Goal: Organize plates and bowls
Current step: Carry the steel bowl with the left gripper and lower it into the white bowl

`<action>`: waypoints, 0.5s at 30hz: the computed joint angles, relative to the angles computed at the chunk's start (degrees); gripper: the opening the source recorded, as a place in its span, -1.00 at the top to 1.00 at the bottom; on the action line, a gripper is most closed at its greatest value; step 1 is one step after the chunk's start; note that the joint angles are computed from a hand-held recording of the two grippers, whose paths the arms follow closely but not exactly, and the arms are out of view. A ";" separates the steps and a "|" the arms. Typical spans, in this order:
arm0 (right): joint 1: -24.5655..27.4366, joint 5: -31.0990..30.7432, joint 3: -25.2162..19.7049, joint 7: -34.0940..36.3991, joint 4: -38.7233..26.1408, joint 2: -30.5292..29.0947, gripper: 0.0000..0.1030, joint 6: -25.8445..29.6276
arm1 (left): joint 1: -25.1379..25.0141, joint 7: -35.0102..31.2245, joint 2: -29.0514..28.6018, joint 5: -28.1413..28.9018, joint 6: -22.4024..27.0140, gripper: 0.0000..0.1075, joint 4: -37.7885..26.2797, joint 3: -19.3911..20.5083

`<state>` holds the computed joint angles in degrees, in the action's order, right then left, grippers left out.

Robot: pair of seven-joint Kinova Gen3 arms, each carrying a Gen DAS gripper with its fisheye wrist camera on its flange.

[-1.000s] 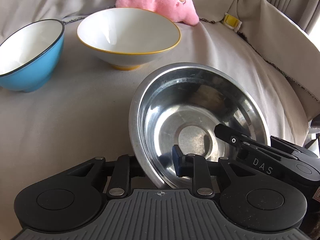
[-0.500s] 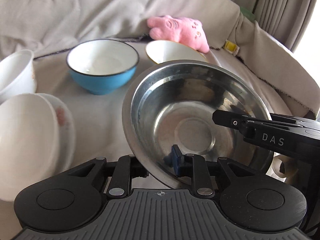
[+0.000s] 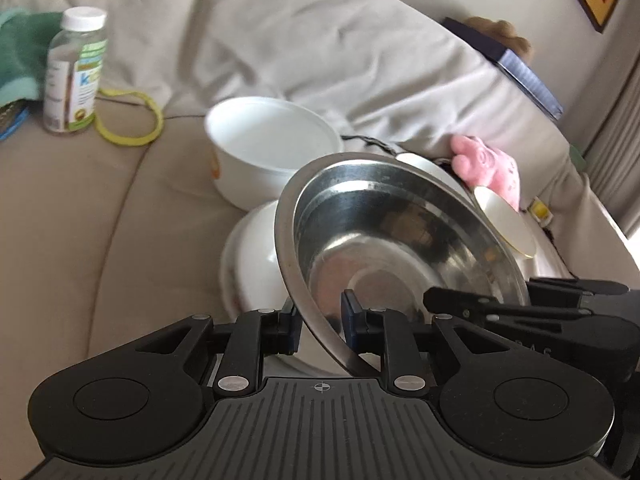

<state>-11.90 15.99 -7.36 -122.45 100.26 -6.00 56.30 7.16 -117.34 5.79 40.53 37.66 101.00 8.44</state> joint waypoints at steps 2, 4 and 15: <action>-0.37 -2.13 0.26 0.69 -1.51 2.41 0.46 0.73 | 0.54 2.54 0.29 -2.50 -1.16 0.58 -0.13 -0.32; -1.01 -1.69 0.12 -0.55 -2.56 4.23 0.46 1.72 | 0.96 3.61 0.97 -3.52 -2.66 0.58 -0.10 0.02; -1.84 -0.97 2.26 -2.05 -5.12 7.50 0.46 4.15 | 2.17 7.70 2.16 -8.89 -5.25 0.57 -0.68 1.32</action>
